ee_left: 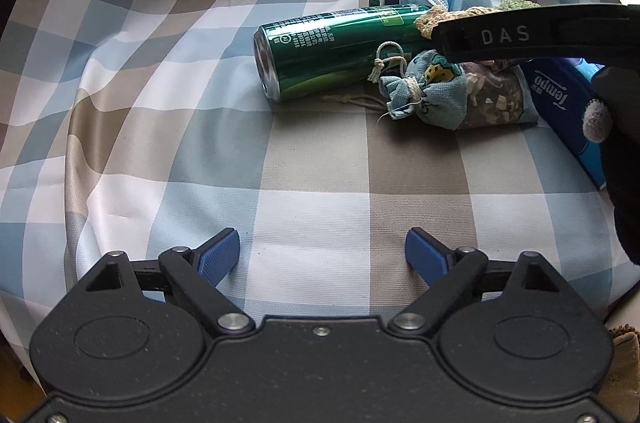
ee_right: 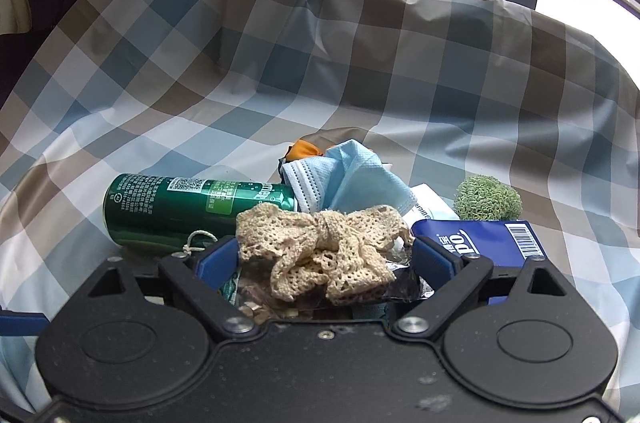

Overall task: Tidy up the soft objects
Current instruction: 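Grasp the beige lace pouch with the right gripper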

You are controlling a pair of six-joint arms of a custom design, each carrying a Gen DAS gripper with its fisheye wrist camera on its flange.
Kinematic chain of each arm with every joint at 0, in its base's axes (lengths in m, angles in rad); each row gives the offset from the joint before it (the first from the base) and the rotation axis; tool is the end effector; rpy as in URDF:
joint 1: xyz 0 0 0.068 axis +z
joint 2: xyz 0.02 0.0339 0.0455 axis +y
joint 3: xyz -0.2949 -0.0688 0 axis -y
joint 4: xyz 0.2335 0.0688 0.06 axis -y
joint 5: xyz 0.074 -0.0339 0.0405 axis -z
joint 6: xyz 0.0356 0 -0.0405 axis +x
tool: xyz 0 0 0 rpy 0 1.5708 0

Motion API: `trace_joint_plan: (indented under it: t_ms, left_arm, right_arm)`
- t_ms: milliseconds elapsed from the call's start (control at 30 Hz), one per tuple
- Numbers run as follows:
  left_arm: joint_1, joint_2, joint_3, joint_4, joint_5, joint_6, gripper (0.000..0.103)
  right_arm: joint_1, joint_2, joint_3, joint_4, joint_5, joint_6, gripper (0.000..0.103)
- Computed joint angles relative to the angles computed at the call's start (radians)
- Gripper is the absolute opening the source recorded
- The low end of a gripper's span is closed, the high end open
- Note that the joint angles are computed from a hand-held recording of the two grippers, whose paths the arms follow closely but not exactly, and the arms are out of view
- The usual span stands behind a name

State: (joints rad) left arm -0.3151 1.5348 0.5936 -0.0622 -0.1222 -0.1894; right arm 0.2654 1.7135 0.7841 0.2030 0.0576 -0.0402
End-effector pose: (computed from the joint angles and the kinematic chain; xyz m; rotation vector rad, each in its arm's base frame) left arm 0.2430 -0.0746 0.1626 0.1153 2.5604 -0.0347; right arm 0.3205 0.0850 0.1815 -0.3201 2.2738 0.0502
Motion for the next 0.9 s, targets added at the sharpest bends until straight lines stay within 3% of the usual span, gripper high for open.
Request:
trace_joint_plan:
  t_ms: [133,167,200,467,600,667,900]
  left_arm:
    - [0.004,0.0,0.0,0.002,0.004,0.002,0.088]
    - [0.004,0.001,0.001,0.001,0.005,0.002,0.088]
    - [0.004,0.002,0.001,0.001,0.005,0.002,0.088]
    - [0.004,0.009,0.007,-0.001,0.005,0.0,0.089]
    - [0.0,0.016,0.012,-0.001,0.001,-0.003,0.089]
    - [-0.004,0.023,0.016,-0.006,-0.015,-0.011,0.094]
    - [-0.004,0.025,0.019,-0.012,-0.019,-0.019,0.097]
  right_arm:
    - [-0.009,0.002,0.006,-0.014,-0.009,0.01,0.081]
    - [-0.01,-0.002,0.005,-0.024,-0.008,0.013,0.061]
    - [-0.013,-0.003,0.01,-0.044,-0.018,0.01,0.058]
    - [-0.022,-0.161,-0.127,-0.023,-0.039,0.035,0.055]
    - [-0.023,-0.288,-0.212,-0.075,-0.047,0.046,0.055]
    - [-0.023,-0.341,-0.252,-0.101,-0.048,0.053,0.055]
    - [0.005,-0.485,-0.385,-0.147,0.026,0.084,0.054]
